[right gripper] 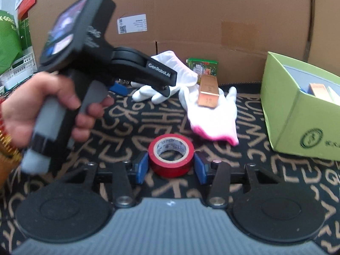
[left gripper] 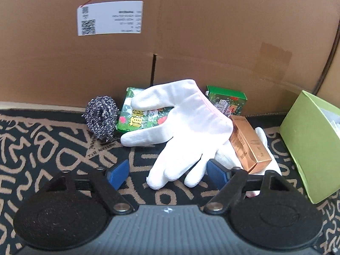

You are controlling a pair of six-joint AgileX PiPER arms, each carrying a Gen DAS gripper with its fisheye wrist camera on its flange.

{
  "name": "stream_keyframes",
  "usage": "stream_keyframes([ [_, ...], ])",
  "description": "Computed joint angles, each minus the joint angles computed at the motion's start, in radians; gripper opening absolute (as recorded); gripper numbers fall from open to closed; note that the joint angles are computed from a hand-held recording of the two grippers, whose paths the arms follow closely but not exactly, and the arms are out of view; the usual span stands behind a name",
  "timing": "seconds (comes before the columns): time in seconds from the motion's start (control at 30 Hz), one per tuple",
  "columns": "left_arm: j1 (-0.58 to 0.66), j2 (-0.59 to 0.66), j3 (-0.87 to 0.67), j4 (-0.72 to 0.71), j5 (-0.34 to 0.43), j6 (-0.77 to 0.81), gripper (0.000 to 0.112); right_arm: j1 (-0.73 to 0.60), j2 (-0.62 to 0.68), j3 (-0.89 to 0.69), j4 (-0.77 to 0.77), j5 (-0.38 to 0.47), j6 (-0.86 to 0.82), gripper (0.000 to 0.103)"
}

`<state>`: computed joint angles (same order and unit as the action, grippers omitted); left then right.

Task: Organize objects
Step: 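Move the left tool to the white glove while the right approaches the red tape, then grasp the white glove with the left tool while the right grasps the red tape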

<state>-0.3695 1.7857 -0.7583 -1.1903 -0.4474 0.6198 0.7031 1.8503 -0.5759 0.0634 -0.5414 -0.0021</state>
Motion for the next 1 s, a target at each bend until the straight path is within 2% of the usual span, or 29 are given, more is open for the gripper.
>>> stream_keyframes([
  [0.17,0.005,0.011,-0.015,0.001,0.005,0.035,0.067,0.033,-0.009,-0.002,0.092,0.016,-0.077,0.046],
  [0.3,0.012,-0.008,-0.005,0.019,0.029,0.015,0.047,0.018,-0.014,-0.001,0.046,0.024,-0.03,0.046],
  [0.57,0.005,-0.022,0.0,-0.03,0.043,0.062,0.033,0.018,-0.014,-0.003,0.042,0.028,-0.021,0.047],
  [0.8,-0.017,-0.069,0.041,-0.06,0.039,0.091,0.015,0.024,-0.01,-0.005,0.052,0.025,-0.025,0.047],
  [1.0,-0.065,-0.178,0.188,0.03,0.011,-0.012,0.01,0.027,-0.003,-0.005,0.042,0.018,-0.012,0.051],
])
